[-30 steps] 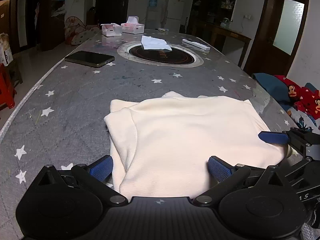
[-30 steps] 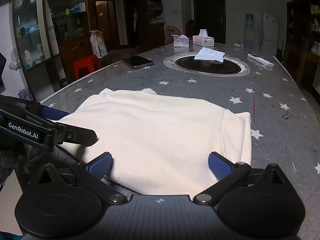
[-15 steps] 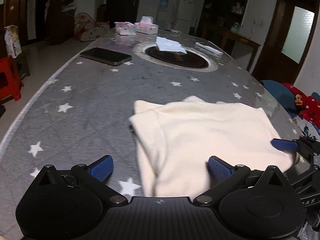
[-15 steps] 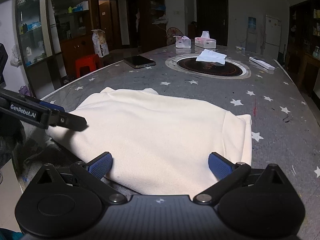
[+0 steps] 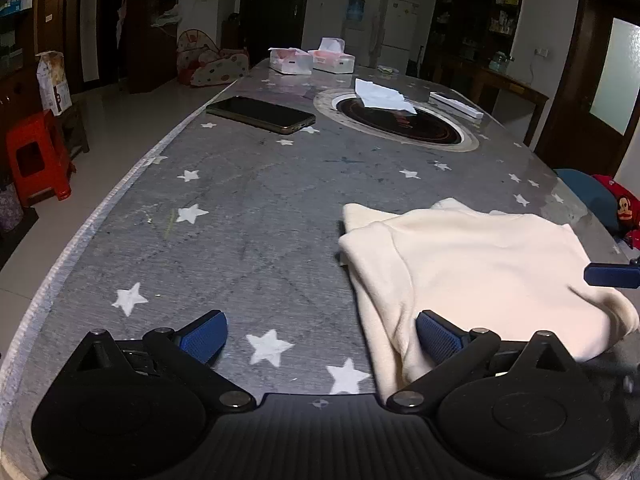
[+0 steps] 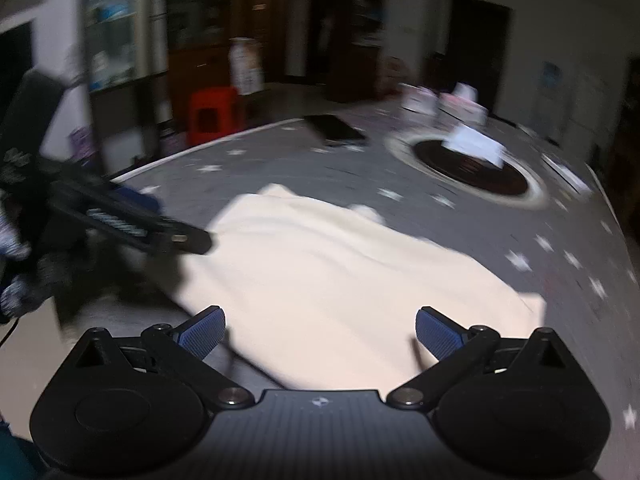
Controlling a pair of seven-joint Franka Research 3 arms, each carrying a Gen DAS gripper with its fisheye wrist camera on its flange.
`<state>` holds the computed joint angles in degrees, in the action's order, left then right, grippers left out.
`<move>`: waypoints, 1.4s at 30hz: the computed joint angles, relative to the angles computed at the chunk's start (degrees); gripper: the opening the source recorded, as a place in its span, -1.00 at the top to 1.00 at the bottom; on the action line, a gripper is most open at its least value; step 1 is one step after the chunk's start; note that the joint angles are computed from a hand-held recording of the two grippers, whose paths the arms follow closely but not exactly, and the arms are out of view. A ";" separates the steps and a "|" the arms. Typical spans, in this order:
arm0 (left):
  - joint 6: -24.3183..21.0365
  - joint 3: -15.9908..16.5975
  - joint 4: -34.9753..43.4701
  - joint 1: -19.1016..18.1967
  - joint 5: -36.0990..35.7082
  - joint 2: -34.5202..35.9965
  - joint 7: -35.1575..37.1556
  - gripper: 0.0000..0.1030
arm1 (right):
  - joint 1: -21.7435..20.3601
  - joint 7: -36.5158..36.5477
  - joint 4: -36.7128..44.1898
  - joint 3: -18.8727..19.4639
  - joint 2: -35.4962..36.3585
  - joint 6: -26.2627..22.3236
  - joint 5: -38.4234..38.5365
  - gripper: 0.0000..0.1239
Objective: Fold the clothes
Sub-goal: 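Grasp the sweatshirt side edge with the right gripper while the left gripper grasps beside it, then lift the gripped side edge with both grippers and fold it over the sweatshirt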
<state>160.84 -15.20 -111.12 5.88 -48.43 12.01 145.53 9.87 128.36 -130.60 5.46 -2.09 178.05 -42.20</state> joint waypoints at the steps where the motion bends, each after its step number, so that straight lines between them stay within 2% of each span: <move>1: -0.07 -0.03 0.13 0.19 -0.42 -0.03 0.17 -1.00 | 0.93 -4.40 0.20 0.00 0.37 0.11 3.44 -0.60; 3: 0.08 0.03 0.36 0.46 -1.20 -0.07 0.42 -1.00 | 3.02 -14.42 1.05 0.22 1.43 0.08 11.38 -0.58; 6: 0.33 0.46 1.19 0.89 -1.75 0.20 -0.53 -0.97 | 5.48 -25.86 2.86 0.55 3.27 -0.42 20.24 -0.46; 9: -1.38 0.94 2.49 1.76 -2.33 0.64 -2.12 -0.80 | 7.75 -32.60 5.01 0.21 5.16 -1.29 24.31 -0.33; 12: -4.93 1.26 3.93 2.87 -3.75 1.03 -3.63 -0.66 | 10.43 -34.21 7.11 -1.49 6.80 -2.35 22.85 -0.23; 15: -9.08 1.69 5.09 3.61 -5.50 1.34 -4.90 -0.63 | 13.15 -34.14 9.28 -3.38 8.40 -4.29 19.86 0.01; 18: -13.34 2.13 6.16 3.93 -7.14 1.62 -6.18 -0.63 | 15.66 -31.50 10.65 -5.65 9.32 -5.89 13.91 0.08; 23: -19.73 2.85 8.21 4.07 -9.66 2.52 -9.82 -0.66 | 15.86 -29.47 10.81 -6.21 9.27 -5.87 11.88 0.49; 25: -21.50 3.10 9.00 3.95 -10.02 3.00 -12.29 -0.68 | 14.37 -31.59 10.26 -4.90 8.97 -4.74 16.54 0.63; 28: -23.21 3.16 9.61 3.97 -11.02 3.30 -14.68 -0.70 | 12.78 -35.46 9.24 -3.35 8.30 -2.68 24.33 0.71; 35: -28.18 3.38 10.82 3.88 -12.55 3.81 -21.66 -0.80 | 9.65 -47.26 6.31 0.39 5.77 1.46 43.46 0.73; 42: -32.29 3.01 11.74 4.10 -16.62 5.09 -27.81 -0.78 | 8.26 -62.26 5.65 3.51 4.66 3.08 61.71 0.74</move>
